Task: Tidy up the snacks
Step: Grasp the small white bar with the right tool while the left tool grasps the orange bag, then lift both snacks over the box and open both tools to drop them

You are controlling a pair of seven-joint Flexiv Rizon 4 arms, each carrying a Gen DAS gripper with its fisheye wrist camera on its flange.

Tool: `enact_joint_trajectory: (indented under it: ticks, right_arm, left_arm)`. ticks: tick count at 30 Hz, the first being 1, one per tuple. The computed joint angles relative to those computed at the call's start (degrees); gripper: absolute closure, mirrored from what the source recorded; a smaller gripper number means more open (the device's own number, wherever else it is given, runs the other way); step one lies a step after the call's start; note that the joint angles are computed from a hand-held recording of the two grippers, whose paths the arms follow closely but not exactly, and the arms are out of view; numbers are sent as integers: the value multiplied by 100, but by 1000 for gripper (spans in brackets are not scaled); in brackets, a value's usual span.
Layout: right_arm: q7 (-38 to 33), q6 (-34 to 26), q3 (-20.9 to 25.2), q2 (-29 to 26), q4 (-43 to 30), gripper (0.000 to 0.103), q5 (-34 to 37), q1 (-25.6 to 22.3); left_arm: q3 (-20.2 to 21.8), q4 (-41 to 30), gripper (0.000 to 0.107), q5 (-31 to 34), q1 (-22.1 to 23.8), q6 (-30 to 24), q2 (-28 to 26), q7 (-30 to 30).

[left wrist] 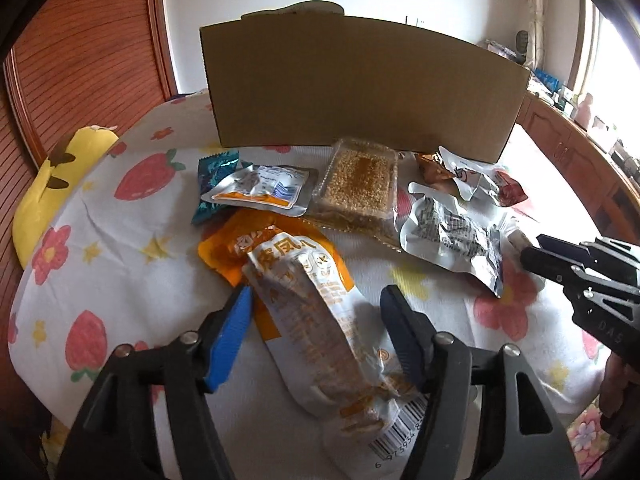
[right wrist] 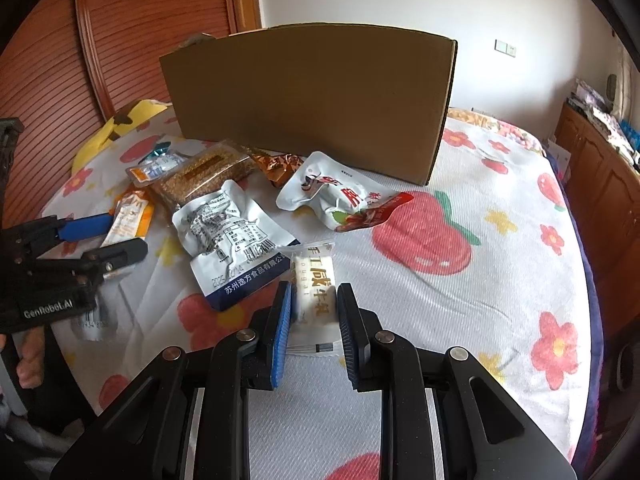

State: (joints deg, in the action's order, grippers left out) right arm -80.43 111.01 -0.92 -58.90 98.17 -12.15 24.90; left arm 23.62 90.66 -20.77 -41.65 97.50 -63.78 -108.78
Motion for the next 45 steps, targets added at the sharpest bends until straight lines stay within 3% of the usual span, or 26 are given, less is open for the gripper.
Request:
enact_joint_trajectory:
  ticks: [14,24,28,32,36,41,45]
  right_arm:
    - [-9,24,-18,-11,-4,81,46,29]
    - [-14,-5,-52,-11,-4,82,63,63]
    - [-22,-6,-92,-12,-3,81,91,104]
    - [-29,-19,-100,-12,-3,81,98,116]
    - [-31,-39,-108,-17,-17,81,103,129]
    - [-30,-54,-104,-16,-20,81,103,127]
    - [-21,-85,-125,-16,-25,81,112,151]
  left_arm:
    - [74,432,39,-94,-95,202,132,24]
    - [-239,502,40,-186,128,337,213,361]
    - [-471,614,53,-176,299,601,262,588]
    - [-1177,883,64,-35,871,988,476,903]
    - [-1652,1102,69,71,1230,1203,614,1248]
    - [-1875,1276,70,-7,1307,1473,668,1562]
    - [-2347,1434,70,168,1712,1728,737,1654]
